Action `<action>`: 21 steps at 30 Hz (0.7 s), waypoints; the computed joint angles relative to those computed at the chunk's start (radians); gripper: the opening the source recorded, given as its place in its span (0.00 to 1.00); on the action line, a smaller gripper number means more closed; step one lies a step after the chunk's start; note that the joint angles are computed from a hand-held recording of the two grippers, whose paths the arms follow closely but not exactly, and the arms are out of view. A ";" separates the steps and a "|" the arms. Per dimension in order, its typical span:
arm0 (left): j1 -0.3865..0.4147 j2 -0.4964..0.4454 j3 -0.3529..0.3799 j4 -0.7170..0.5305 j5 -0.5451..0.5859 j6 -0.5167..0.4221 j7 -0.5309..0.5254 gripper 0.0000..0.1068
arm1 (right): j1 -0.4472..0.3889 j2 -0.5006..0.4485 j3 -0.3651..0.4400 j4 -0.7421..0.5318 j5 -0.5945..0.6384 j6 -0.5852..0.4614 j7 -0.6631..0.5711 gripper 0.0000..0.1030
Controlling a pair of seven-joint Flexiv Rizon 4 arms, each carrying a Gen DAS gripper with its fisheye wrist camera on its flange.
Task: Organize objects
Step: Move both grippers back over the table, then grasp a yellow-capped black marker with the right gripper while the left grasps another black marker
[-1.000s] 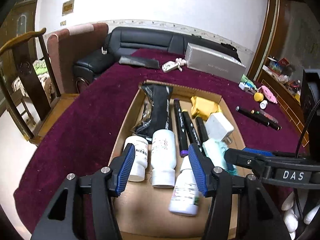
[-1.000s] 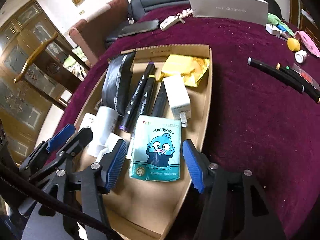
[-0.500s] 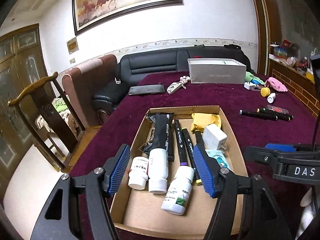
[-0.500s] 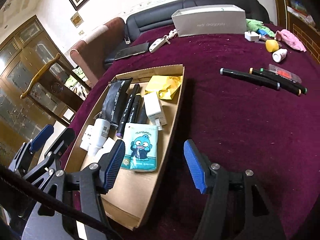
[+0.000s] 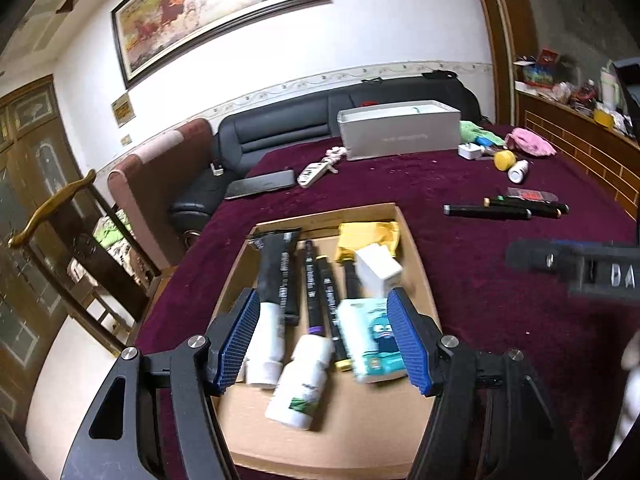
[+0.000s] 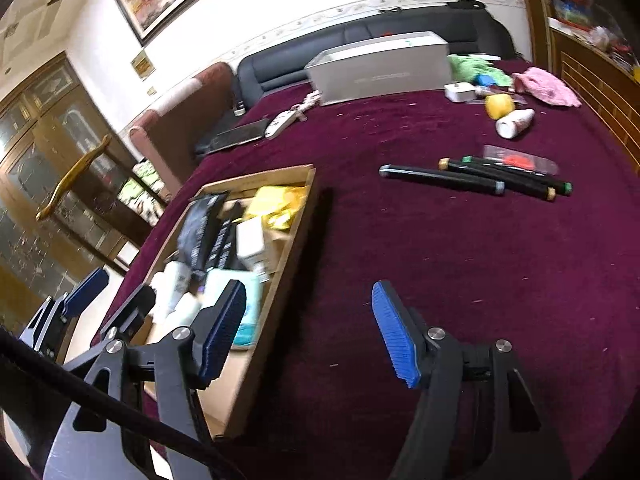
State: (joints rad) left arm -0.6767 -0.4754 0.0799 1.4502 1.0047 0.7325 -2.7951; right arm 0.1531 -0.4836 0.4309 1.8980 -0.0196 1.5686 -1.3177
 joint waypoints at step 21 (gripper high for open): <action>0.155 -0.249 -0.145 -0.089 -0.543 0.432 0.454 0.56 | -0.386 -0.327 0.252 -0.522 0.283 -0.319 -0.197 0.64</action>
